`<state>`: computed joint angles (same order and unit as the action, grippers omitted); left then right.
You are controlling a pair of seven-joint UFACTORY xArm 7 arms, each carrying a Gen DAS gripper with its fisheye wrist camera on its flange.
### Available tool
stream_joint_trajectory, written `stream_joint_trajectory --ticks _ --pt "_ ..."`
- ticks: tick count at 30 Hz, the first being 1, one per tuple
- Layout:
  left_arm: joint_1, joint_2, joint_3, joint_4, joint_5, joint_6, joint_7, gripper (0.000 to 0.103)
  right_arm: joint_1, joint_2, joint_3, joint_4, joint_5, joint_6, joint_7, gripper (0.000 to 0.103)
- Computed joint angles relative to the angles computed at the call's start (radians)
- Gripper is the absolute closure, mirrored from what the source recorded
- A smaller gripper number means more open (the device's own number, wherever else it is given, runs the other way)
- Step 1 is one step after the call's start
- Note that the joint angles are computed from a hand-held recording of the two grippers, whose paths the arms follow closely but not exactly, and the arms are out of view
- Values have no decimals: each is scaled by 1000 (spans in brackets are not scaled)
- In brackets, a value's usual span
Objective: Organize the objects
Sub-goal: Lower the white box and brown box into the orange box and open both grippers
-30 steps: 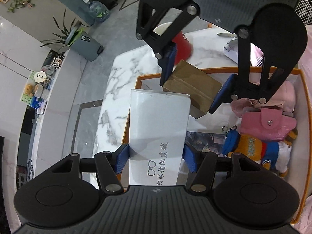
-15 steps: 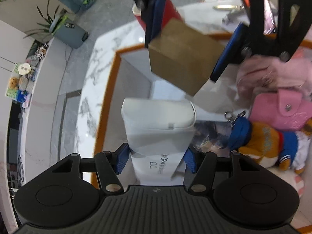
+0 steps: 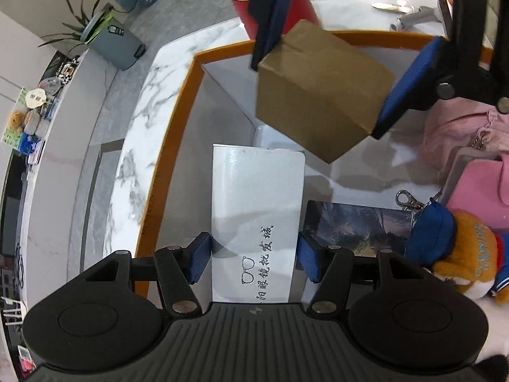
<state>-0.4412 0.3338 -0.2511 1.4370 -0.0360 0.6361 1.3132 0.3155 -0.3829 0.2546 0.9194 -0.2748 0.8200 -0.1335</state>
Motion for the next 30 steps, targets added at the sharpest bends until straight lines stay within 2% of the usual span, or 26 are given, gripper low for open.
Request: stream_joint_trajectory --ticks 4,11,15,29,30 --pt "-10 3 3 -9 39 -2 33 35 6 37 -2 30 -16 25 -55 42" --pt "-19 27 12 27 57 29 9 33 23 98 -6 62 -60 70 -187 42" --pt "-10 -5 10 -39 77 -47 44 35 26 118 -7 61 -94 76 -238 42" --pt "-4 -94 24 -177 119 -137 -12 35 21 146 4 53 -196 70 -292 42" --pt "-6 -93 25 -176 125 -134 -22 35 24 116 -10 10 -199 55 -299 42"
